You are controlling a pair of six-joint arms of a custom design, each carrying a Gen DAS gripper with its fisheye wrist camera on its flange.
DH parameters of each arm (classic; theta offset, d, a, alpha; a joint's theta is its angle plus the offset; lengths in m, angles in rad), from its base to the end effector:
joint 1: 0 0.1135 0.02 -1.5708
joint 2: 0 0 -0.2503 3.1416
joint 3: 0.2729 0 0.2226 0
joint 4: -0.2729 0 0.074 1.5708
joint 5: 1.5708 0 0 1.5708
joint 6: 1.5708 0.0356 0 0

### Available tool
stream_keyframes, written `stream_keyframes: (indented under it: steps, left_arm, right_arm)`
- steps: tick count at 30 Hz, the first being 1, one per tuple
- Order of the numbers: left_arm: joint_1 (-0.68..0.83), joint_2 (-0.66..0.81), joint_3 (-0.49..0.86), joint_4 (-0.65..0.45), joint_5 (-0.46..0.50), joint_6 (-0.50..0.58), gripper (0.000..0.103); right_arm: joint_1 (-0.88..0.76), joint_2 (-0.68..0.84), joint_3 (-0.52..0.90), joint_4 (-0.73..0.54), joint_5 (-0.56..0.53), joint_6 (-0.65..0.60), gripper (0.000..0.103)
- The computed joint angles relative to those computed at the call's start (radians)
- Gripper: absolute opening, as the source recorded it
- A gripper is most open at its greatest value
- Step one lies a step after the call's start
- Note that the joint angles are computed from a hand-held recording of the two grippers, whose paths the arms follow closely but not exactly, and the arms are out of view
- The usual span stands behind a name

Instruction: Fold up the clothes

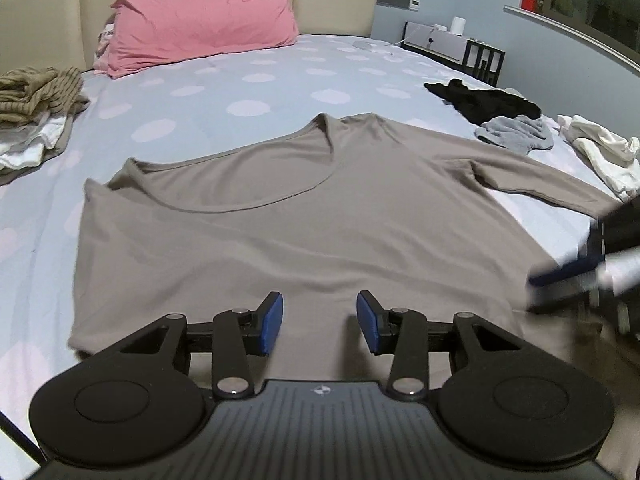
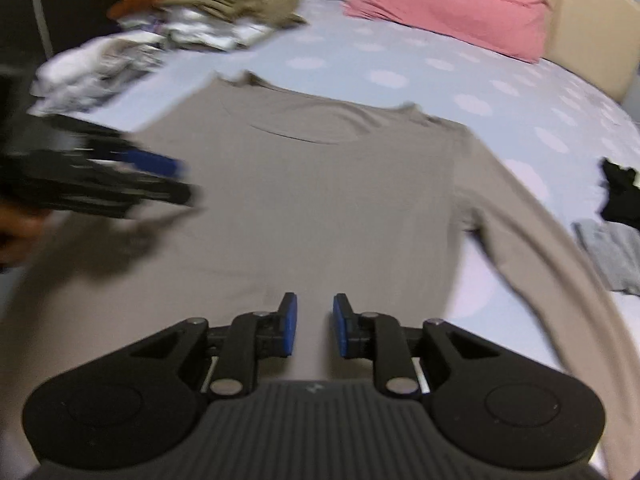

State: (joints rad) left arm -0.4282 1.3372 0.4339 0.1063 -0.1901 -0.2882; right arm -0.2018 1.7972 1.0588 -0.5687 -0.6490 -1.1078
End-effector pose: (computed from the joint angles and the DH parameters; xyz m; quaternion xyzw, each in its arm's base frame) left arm 0.2011 -0.0844 0.1479 0.0288 0.9221 -0.0494 0.3826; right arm 0.3000 -0.0394 0.1587 -0.4489 0.8265 0.1748 0.2913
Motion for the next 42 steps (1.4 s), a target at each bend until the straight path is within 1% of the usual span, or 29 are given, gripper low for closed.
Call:
stream_keyframes:
  steps: [2,5,7,9,11,13,14,16,17,18,19,21,24,27,30,31,32,33,36,41,42]
  left_arm:
    - [-0.019,0.015,0.012,0.003,-0.003,-0.013,0.039]
    - [-0.049,0.02,0.019,-0.004,-0.019,-0.022,0.039]
    - [-0.063,0.022,0.024,-0.015,-0.026,-0.022,0.039]
    - [-0.073,0.031,0.033,-0.024,-0.035,-0.02,0.039]
    - [-0.079,0.045,0.048,-0.035,-0.038,-0.018,0.039]
    - [-0.091,0.049,0.062,-0.043,-0.043,-0.024,0.039]
    - [-0.099,0.05,0.068,-0.047,-0.044,-0.028,0.039]
    - [-0.122,0.047,0.081,-0.056,-0.048,-0.035,0.039]
    - [-0.136,0.045,0.087,-0.059,-0.05,-0.037,0.039]
    - [-0.149,0.044,0.091,-0.059,-0.05,-0.037,0.039]
    - [-0.162,0.047,0.096,-0.059,-0.051,-0.036,0.04]
    - [-0.189,0.07,0.117,-0.057,-0.056,-0.034,0.041]
    - [-0.226,0.124,0.183,-0.082,-0.062,-0.023,0.041]
    - [-0.248,0.181,0.261,-0.1,-0.035,0.024,0.042]
    - [-0.256,0.221,0.322,-0.118,-0.008,0.009,0.042]
    - [-0.257,0.231,0.335,-0.119,-0.002,-0.005,0.042]
    - [-0.259,0.24,0.347,-0.123,0.0,-0.018,0.042]
    - [-0.262,0.245,0.355,-0.127,-0.004,-0.029,0.042]
    - [-0.274,0.255,0.365,-0.131,-0.017,-0.055,0.042]
    - [-0.287,0.272,0.374,-0.137,-0.013,-0.071,0.042]
    - [-0.288,0.274,0.375,-0.138,-0.012,-0.069,0.042]
  right_arm:
    - [-0.002,-0.017,-0.044,-0.042,-0.019,-0.081,0.023]
    - [-0.027,-0.026,-0.128,0.01,0.059,-0.169,0.023]
    - [-0.126,0.026,-0.067,-0.072,0.042,-0.261,0.023]
    - [-0.196,0.075,0.026,-0.165,0.07,-0.313,0.023]
    - [-0.25,0.091,0.098,-0.241,0.103,-0.366,0.023]
    - [-0.287,0.091,0.143,-0.274,0.154,-0.398,0.023]
    - [-0.309,0.098,0.17,-0.296,0.153,-0.418,0.023]
    - [-0.351,0.124,0.239,-0.35,0.128,-0.409,0.024]
    - [-0.386,0.132,0.268,-0.371,0.103,-0.391,0.028]
    - [-0.41,0.153,0.306,-0.374,0.082,-0.344,0.03]
    - [-0.434,0.18,0.346,-0.355,0.06,-0.265,0.031]
    - [-0.466,0.215,0.385,-0.248,0.044,-0.069,0.034]
    - [-0.5,0.275,0.441,-0.06,0.081,0.225,0.035]
    - [-0.542,0.337,0.495,0.094,0.128,0.43,0.035]
    - [-0.572,0.444,0.609,0.144,0.147,0.644,0.036]
    - [-0.581,0.489,0.669,0.135,0.148,0.724,0.036]
    - [-0.595,0.538,0.752,0.093,0.147,0.774,0.036]
    - [-0.612,0.596,0.856,0.026,0.144,0.824,0.036]
    - [-0.63,0.675,1.003,-0.119,0.13,0.98,0.036]
    - [-0.657,0.641,0.966,-0.178,0.081,1.147,0.036]
    - [-0.657,0.638,0.954,-0.17,0.076,1.185,0.036]
